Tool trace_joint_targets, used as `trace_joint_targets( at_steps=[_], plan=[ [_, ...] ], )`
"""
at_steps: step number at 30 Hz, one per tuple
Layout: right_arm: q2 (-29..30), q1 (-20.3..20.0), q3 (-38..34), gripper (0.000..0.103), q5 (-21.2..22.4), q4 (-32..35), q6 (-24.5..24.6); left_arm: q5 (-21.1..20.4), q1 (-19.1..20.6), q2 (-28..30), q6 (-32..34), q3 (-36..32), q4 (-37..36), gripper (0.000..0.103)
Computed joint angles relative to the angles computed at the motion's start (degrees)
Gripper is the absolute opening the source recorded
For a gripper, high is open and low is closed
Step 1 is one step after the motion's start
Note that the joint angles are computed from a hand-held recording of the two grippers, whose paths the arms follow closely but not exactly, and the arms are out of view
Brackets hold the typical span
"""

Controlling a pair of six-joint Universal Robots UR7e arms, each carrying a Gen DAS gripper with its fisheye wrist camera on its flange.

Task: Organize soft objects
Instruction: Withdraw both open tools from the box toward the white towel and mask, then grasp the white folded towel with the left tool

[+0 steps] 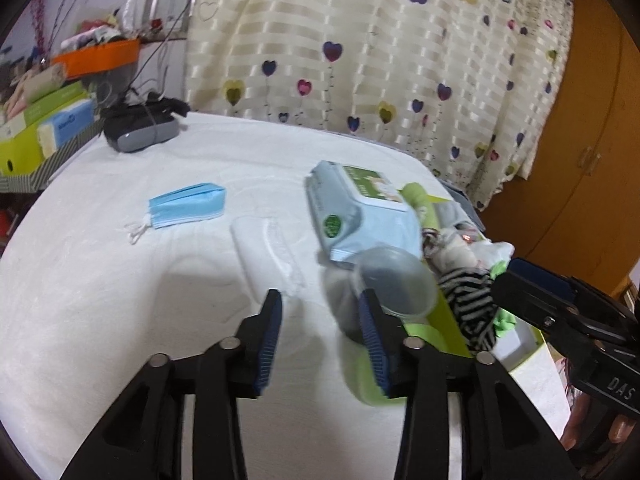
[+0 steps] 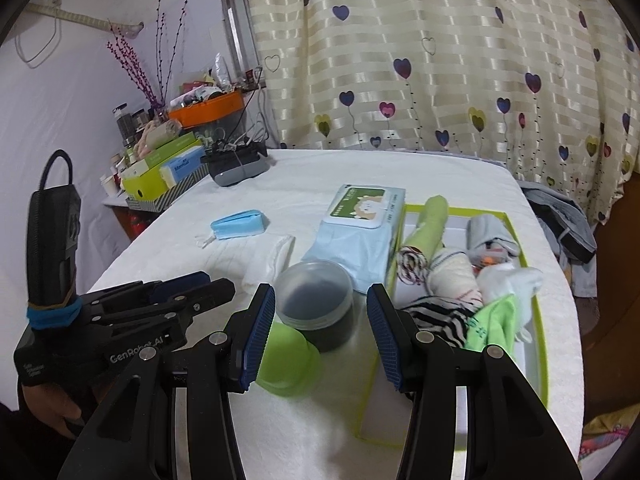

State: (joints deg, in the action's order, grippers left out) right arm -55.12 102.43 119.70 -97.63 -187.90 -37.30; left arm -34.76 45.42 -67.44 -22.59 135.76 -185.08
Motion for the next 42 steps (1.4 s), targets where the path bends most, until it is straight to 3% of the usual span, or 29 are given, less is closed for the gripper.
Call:
trace_joint_targets(
  at_steps=[8,11,24,27,28,31,42],
  plan=[
    [2.1,0.2,-2.5,0.049,0.9,2.0,-0.6,-0.4,5.7,0.7,0.1,-4.0,2.9,0.042],
    [2.7,-0.1,-3.4,0.049,1.5,2.6,-0.8,-3.1,8.0,1.4,0.4,-6.3,4.7,0.043],
    [4.0,-1.9,-6.8,0.049,4.0,5.5,-0.5,-4.2,13.6,7.0,2.0,-14.6,9.5,0.043],
    [4.0,-1.9,-6.9,0.049,4.0,5.8,-0.7,-3.0,13.4,7.9,3.2,-14.9,8.8,0.041],
    [4.0,-1.9,-6.9,0.049,4.0,5.8,-0.7,-2.8,13.3,8.0,3.5,-14.8,8.6,0.031],
    [4.0,-1.9,-6.9,0.049,4.0,5.8,-0.7,-3.6,13.1,7.3,3.4,-14.4,8.9,0.018],
    [4.1,0.6,-6.5,0.049,2.3,4.8,-0.6,-1.5,8.8,0.8,3.1,-6.8,2.8,0.016]
  ],
)
